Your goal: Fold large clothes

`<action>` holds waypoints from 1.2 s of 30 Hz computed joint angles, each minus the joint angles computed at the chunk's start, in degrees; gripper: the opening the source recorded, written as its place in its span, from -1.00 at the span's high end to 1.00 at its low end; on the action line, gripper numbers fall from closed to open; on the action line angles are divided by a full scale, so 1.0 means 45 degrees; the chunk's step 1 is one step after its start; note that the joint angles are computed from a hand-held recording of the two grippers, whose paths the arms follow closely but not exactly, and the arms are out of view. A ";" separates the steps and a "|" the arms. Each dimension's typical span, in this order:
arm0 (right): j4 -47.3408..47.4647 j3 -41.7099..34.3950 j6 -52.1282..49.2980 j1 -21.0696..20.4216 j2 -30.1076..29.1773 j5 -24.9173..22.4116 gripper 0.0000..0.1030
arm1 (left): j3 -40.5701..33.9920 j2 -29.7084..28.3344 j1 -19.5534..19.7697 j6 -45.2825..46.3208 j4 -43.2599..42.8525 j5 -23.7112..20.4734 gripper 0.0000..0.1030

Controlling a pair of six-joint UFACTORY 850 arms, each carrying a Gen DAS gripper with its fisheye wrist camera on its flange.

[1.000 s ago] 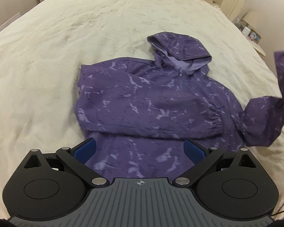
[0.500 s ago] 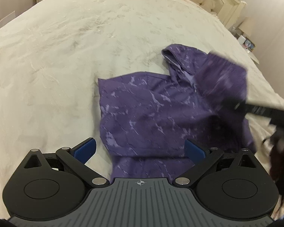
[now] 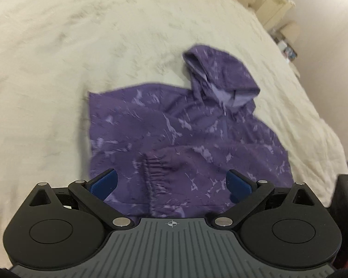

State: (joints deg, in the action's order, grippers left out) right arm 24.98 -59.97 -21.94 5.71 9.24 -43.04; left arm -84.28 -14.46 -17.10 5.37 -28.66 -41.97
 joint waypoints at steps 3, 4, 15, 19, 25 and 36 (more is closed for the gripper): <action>-0.0236 0.0263 -0.0126 -0.0414 0.0379 -0.0309 -0.25 | -0.0164 -0.0427 -0.0334 -0.0040 0.0370 0.0104 -0.94; -0.0306 0.0370 -0.0164 -0.0575 0.0516 -0.0399 -0.25 | -0.0238 -0.0592 -0.0494 -0.0223 0.0795 0.0136 -0.93; -0.0592 0.1305 0.0963 -0.2620 0.1731 -0.0996 -0.26 | -0.0583 -0.1608 -0.0997 -0.0364 0.1009 -0.0098 0.61; -0.0625 0.1505 0.1375 -0.3563 0.2012 -0.0952 -0.26 | -0.0755 -0.1321 -0.1109 0.1044 -0.0273 0.0387 0.61; -0.0156 0.1479 0.1137 -0.4818 0.2045 0.0028 -0.29 | -0.0940 -0.1044 -0.1091 0.1196 -0.0325 0.0879 0.61; -0.1629 0.1049 0.3358 -0.6142 0.0207 -0.0763 -0.34 | -0.0715 -0.1146 -0.0921 -0.0088 0.1282 0.0339 0.61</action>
